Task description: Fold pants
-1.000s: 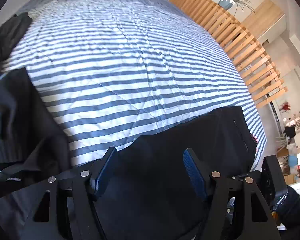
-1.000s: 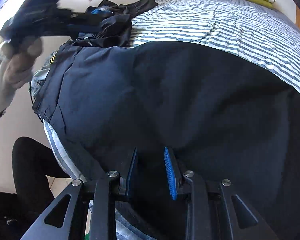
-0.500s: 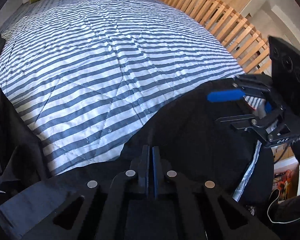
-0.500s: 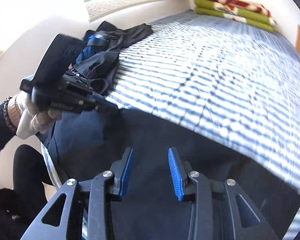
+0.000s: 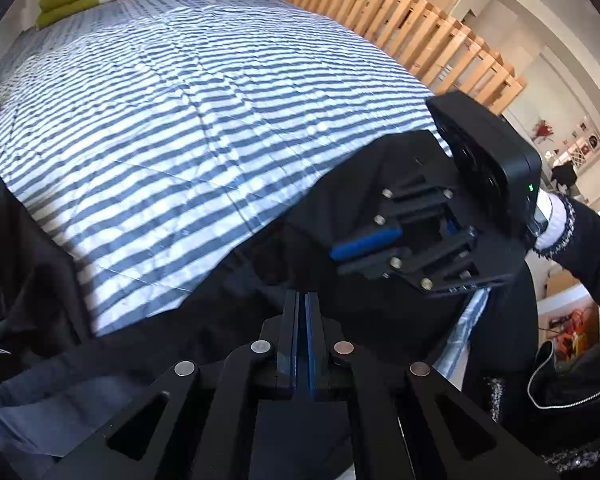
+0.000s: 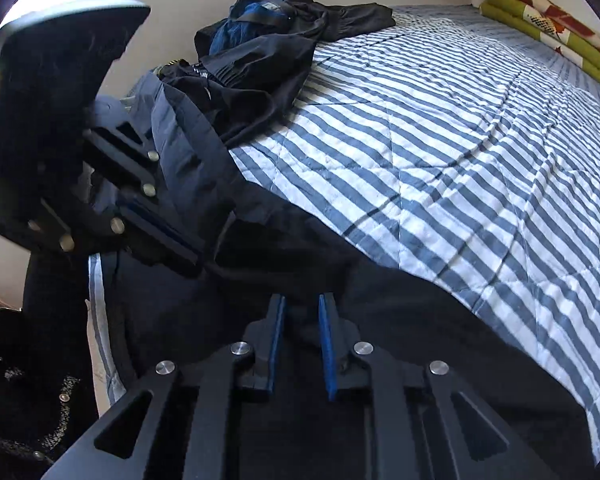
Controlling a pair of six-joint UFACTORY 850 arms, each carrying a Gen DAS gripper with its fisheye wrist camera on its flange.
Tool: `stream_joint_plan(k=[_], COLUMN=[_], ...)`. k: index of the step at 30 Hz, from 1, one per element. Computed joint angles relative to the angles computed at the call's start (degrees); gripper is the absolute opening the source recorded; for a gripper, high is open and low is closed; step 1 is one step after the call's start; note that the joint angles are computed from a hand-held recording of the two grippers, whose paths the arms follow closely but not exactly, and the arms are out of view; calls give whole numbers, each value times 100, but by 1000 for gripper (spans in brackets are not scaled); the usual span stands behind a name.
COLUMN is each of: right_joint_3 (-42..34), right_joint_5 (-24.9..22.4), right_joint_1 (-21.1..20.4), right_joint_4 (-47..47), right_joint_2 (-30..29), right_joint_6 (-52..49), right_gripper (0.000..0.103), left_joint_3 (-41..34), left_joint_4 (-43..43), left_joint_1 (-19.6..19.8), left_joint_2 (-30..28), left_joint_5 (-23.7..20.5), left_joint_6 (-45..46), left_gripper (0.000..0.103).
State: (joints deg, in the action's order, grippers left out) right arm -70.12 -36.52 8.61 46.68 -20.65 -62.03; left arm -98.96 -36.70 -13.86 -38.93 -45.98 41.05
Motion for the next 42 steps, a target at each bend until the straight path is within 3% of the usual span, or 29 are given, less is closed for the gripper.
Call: stream_joint_plan(k=[4,6,12,14,18,24,28,32,35,36,39,41,42], right_joint_3=[287,319,483,609,702,900,1148,1363,1396,1413,1432,1425,1417], right_joint_5=[102,91,177,231,211,296,360,496,586,564,523,471,457], right_joint_1=[-25,-30,-67,-146,-315,-556,-685,-721,-690,-714,-771,-806,-811], right_joint_4=[135,245,380,599,836,639,717,1141,1244,1312,1568,1586,1533], right_joint_2=[126,103,248,375,538,725,787,879,892,893,855,853,861], right_joint_6=[-82,-110,-171,-312,-408,-33,142,-175,-307,-369,-521,-479,-405], right_gripper=[13,13,13,12,13,13,13,12,12,12,10,10,10], left_joint_3=[-516,-1111,-1607,-1680,-2090,-2792,-3650,-3715,-3955,-4143,-4267,-4709,-4570], left_joint_4=[22,-37,262,350,97,298,287,453,405,618,1882,2035,2035], left_joint_1=[100,109,-155,-202,-146,-298,-376,-401,-353,-380,-468,-322,-231], left_joint_2=[-339,-781,-1261,-1355,-1671,-2069,-2563,-2569,-2703,-2793,-2774,-2961,-2831], left_joint_5=[-97,-756,-1639,-1728,-1901,-2060,-2393,-1795,-1717,-1632,-730,-776,-634], left_joint_6=[-487,-643,-669,-778,-1061,-1196,-1354,-1512,-1707,-1720,-2334,-2771,-2911], left_gripper=[2,2,0,2,17,17,17,18,18,19,18,18,19])
